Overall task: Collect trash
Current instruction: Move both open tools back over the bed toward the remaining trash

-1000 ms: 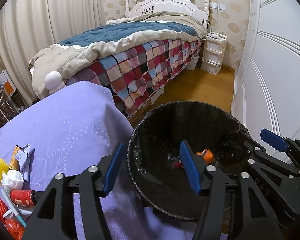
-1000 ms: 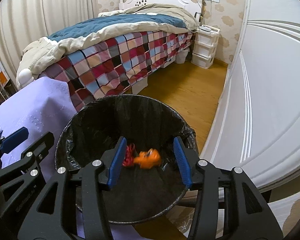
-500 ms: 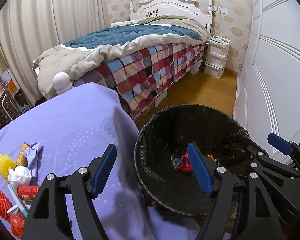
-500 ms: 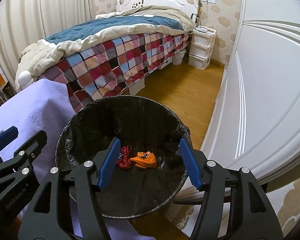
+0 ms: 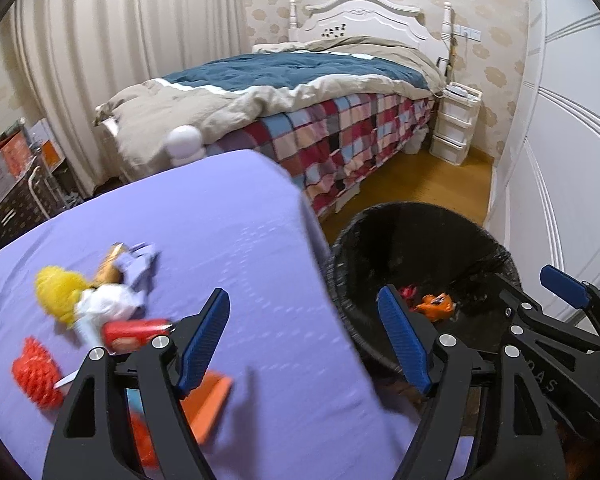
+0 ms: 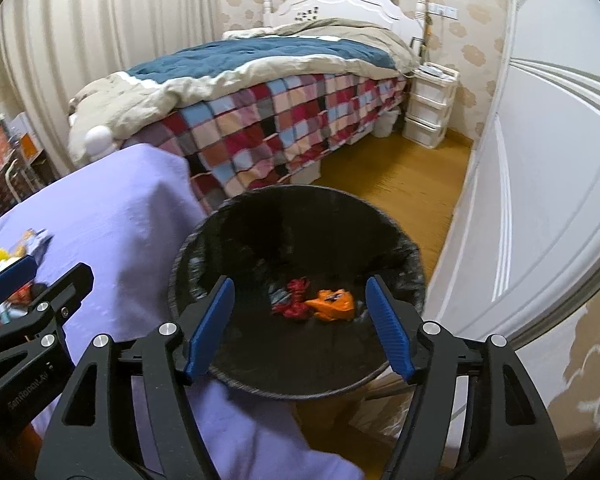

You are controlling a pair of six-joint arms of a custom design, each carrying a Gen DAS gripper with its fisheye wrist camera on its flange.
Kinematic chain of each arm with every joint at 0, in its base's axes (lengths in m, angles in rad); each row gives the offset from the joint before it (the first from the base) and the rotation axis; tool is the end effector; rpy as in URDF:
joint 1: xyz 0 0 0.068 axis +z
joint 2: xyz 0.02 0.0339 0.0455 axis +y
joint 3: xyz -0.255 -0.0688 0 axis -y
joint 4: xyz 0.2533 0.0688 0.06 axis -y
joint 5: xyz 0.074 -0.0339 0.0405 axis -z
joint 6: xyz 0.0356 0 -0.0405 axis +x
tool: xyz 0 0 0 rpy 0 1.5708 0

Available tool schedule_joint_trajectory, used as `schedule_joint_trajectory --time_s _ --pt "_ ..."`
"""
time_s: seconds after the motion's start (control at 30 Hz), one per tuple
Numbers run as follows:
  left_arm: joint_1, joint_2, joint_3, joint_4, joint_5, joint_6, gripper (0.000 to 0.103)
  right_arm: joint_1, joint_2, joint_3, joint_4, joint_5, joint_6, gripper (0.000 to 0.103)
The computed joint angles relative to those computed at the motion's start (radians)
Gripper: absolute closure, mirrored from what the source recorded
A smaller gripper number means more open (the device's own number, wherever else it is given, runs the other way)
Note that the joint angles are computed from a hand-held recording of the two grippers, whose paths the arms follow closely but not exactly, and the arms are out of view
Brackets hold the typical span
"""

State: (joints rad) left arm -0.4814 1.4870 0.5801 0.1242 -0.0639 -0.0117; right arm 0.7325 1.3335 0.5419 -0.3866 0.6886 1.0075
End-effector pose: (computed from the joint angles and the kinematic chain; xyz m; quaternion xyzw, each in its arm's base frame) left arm 0.2489 -0.1275 0.1278 0.2028 0.9004 -0.0650 0.3793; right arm 0.1784 0.1300 0.1295 0.1918 0.9055 -0.0731 0.3714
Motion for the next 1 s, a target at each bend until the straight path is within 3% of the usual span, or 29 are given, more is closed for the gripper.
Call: schedule_joint_trajectory --time_s 0.3,0.57,0.8,1.0 --pt "0.192 -0.199 -0.139 -0.056 0.073 0.07 0.028 0.184 0.154 0.137 -0.019 0.012 0.054 0.036" --pt "0.479 -0.312 -0.194 -0.131 0.206 0.175 0.028 0.287 0.288 0.275 0.0 -0.004 0.019 0.036" --pt "0.743 -0.324 -0.203 -0.165 0.316 0.283 0.028 0.358 0.394 0.396 0.007 -0.016 -0.016 0.036" --pt "0.916 -0.25 -0.178 -0.148 0.378 0.349 0.028 0.403 0.464 0.491 0.006 -0.022 -0.066 0.036"
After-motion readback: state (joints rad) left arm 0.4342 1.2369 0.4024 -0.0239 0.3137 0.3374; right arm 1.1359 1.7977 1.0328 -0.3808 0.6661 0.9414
